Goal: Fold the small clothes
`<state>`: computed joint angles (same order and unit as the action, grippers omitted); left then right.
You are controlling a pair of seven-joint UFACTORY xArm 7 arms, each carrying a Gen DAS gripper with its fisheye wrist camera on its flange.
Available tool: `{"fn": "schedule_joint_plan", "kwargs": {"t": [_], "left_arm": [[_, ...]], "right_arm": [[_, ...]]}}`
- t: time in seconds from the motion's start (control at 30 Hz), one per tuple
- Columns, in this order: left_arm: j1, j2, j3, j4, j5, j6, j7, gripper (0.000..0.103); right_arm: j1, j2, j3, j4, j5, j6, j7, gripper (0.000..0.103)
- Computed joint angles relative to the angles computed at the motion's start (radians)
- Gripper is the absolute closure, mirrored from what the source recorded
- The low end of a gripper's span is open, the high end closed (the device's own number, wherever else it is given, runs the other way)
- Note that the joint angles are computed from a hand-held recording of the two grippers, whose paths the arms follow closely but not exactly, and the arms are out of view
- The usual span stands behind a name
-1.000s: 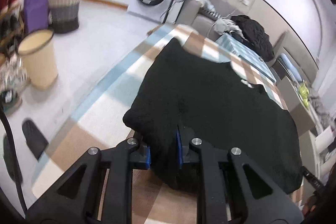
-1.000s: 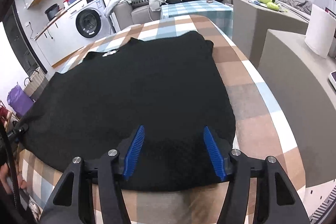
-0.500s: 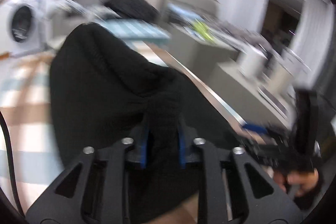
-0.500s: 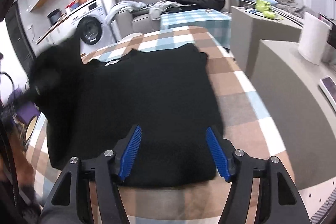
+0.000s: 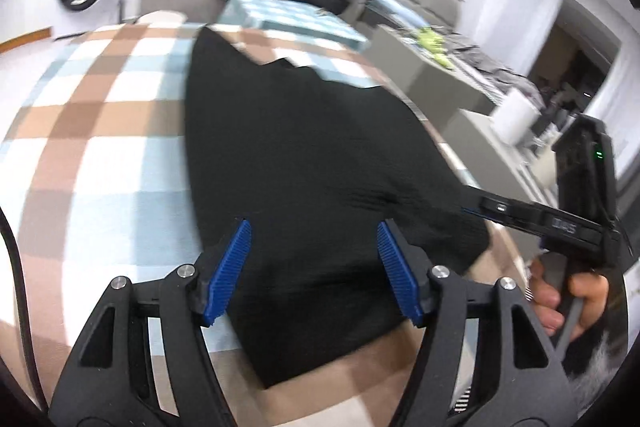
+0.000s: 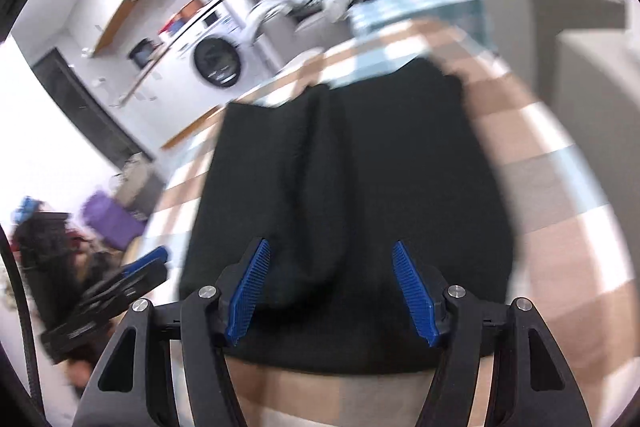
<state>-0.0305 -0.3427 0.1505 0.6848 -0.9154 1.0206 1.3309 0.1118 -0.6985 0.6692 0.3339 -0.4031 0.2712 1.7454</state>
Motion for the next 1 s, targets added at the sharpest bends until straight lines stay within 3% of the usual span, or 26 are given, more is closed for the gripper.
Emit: {"fn": "schedule_joint_plan", "kwargs": {"t": [0.1, 0.17, 0.23, 0.27, 0.4, 0.43, 0.53, 0.63, 0.67, 0.7, 0.73, 0.77, 0.83, 0.9, 0.97, 1.0], "left_arm": [[0.009, 0.042, -0.004, 0.017, 0.001, -0.046, -0.004, 0.040], [0.019, 0.064, 0.003, 0.029, 0.008, -0.031, 0.004, 0.040], [0.019, 0.071, -0.009, 0.027, 0.013, -0.030, 0.007, 0.040], [0.020, 0.067, -0.016, 0.020, 0.017, -0.038, 0.007, 0.040], [0.014, 0.071, -0.038, 0.000, 0.037, -0.070, 0.003, 0.040], [0.009, 0.076, -0.044, -0.003, 0.037, -0.083, 0.000, 0.040], [-0.004, 0.085, -0.054, -0.003, 0.031, -0.098, -0.019, 0.040], [-0.016, 0.090, -0.057, -0.001, 0.025, -0.108, -0.017, 0.040], [-0.018, 0.084, -0.058, -0.005, 0.028, -0.110, -0.020, 0.040], [-0.017, 0.073, -0.057, -0.009, 0.037, -0.108, -0.027, 0.040], [-0.018, 0.074, -0.056, -0.009, 0.038, -0.111, -0.029, 0.040], [-0.017, 0.067, -0.053, -0.011, 0.043, -0.108, -0.035, 0.040], [-0.014, 0.065, -0.041, -0.005, 0.050, -0.085, -0.040, 0.040], [-0.010, 0.067, -0.036, -0.002, 0.062, -0.072, -0.043, 0.037], [-0.007, 0.076, -0.038, 0.000, 0.076, -0.068, -0.047, 0.037], [-0.006, 0.079, -0.041, -0.003, 0.087, -0.070, -0.049, 0.037]], "right_arm": [[-0.046, 0.015, 0.041, 0.028, -0.042, -0.027, -0.008, 0.037], [-0.081, 0.010, 0.062, 0.036, -0.065, -0.063, -0.014, 0.038], [-0.103, 0.073, 0.044, 0.044, -0.077, -0.142, -0.070, 0.055], [-0.090, 0.129, 0.018, 0.056, -0.067, -0.146, -0.114, 0.058], [-0.005, 0.259, -0.080, 0.055, -0.011, -0.160, -0.227, 0.059], [-0.016, 0.262, -0.073, 0.044, -0.011, -0.192, -0.224, 0.059], [-0.113, 0.250, -0.005, 0.009, -0.003, -0.314, -0.216, 0.059], [-0.332, 0.233, 0.180, -0.006, 0.039, -0.462, -0.190, 0.059], [-0.362, 0.253, 0.201, 0.006, 0.047, -0.469, -0.208, 0.060], [-0.370, 0.271, 0.202, 0.030, 0.049, -0.434, -0.234, 0.067], [-0.382, 0.280, 0.211, 0.060, 0.041, -0.394, -0.270, 0.087], [-0.391, 0.269, 0.224, 0.073, 0.044, -0.383, -0.290, 0.093], [-0.458, 0.168, 0.295, 0.073, 0.072, -0.420, -0.291, 0.094], [-0.430, 0.124, 0.267, 0.073, 0.105, -0.371, -0.306, 0.094], [-0.399, 0.174, 0.223, 0.082, 0.129, -0.313, -0.337, 0.093], [-0.349, 0.222, 0.166, 0.075, 0.143, -0.299, -0.353, 0.090]]}}
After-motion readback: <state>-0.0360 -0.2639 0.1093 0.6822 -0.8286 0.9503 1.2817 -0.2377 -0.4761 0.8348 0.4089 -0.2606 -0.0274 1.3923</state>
